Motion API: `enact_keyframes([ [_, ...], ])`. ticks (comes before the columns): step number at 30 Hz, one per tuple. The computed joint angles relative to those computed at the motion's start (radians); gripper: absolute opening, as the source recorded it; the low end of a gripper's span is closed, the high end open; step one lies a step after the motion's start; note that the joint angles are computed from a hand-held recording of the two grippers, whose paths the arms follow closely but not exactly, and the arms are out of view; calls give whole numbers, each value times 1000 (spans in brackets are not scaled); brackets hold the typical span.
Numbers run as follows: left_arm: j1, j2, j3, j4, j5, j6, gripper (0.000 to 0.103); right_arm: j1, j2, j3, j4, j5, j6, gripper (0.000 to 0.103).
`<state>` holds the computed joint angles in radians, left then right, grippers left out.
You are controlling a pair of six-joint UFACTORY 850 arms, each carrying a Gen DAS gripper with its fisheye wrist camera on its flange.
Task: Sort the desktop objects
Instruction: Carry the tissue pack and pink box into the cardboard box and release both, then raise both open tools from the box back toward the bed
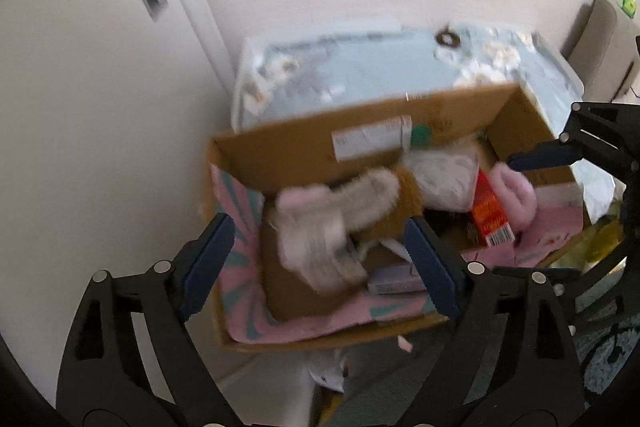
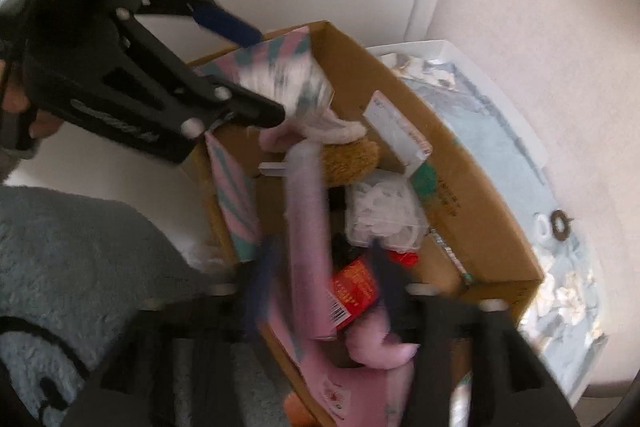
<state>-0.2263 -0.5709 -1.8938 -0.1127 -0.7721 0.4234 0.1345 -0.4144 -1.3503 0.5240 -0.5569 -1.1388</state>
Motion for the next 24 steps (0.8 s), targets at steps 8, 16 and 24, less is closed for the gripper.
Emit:
enact_keyframes([
  [8,12,-35,-75,7,-2,-55,94,-77,30,10,229,-9,-45,72],
  [16,-3,-63,-130,28,-49,-66,94,-116,32,22,374,-58,-48,73],
  [24,-34,-127,-265,-17,-63,40,94,-137,55,55,435,-36,-87,73],
])
